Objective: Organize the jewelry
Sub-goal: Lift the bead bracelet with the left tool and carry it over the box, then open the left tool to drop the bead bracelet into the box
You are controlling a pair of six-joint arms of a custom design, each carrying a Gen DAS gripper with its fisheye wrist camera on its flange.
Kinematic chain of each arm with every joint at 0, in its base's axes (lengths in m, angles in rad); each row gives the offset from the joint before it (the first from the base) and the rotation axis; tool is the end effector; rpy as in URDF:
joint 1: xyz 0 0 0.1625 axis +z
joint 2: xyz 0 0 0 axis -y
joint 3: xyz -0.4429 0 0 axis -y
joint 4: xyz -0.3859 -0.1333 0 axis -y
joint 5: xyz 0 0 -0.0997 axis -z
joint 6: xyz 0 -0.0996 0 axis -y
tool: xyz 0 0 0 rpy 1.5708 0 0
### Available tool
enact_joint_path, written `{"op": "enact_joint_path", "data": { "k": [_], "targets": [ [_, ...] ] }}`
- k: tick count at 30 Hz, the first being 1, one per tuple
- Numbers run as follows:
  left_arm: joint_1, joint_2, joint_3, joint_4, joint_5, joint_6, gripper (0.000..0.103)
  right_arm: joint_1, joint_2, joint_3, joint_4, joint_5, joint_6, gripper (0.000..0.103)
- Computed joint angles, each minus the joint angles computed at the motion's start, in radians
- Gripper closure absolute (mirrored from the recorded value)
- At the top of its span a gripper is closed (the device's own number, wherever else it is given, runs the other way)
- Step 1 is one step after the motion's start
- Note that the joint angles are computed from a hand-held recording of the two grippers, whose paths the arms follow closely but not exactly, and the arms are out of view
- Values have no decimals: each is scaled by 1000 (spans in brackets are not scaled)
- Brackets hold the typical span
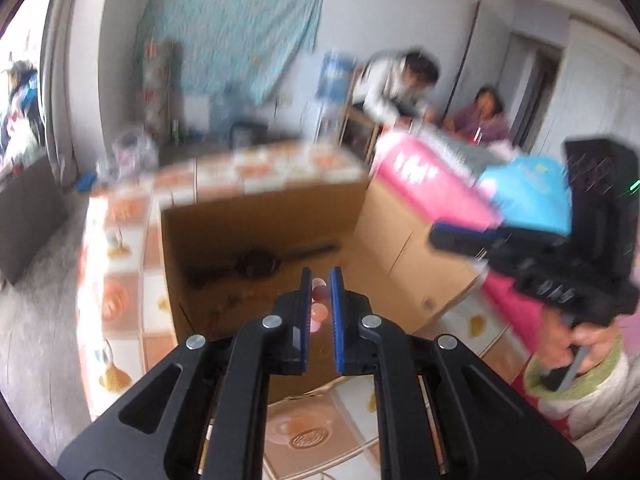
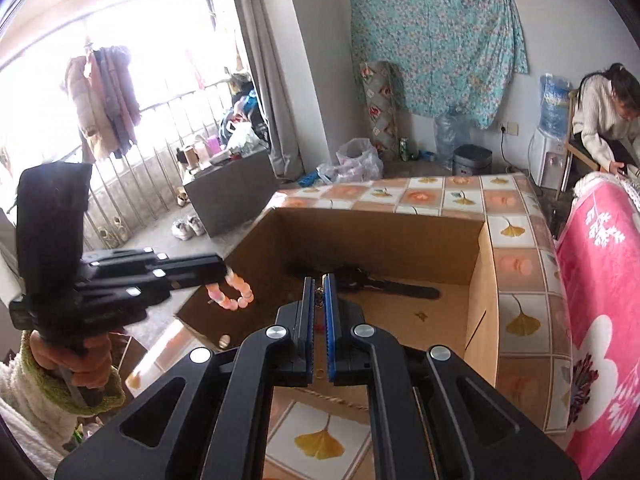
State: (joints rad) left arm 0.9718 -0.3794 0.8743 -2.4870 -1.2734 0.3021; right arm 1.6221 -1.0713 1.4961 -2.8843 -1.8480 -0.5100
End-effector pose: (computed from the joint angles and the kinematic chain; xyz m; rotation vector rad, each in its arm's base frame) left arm -0.3625 -0.8192 0.0971 1.1540 2.5943 -0.6630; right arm 0.1418 -0.6946 0.4092 0.5277 -2.4241 1.0692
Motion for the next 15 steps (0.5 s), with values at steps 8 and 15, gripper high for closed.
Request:
{"op": "enact_joint_path", "data": {
  "k": [8,15],
  "targets": [
    [41,92,-145,216,51,-87,94,-42,32,-90,166,-20,101,98],
    [35,70,-95,145,89,-72,82,-62,55,-157,256,-47,142,98]
  ]
}}
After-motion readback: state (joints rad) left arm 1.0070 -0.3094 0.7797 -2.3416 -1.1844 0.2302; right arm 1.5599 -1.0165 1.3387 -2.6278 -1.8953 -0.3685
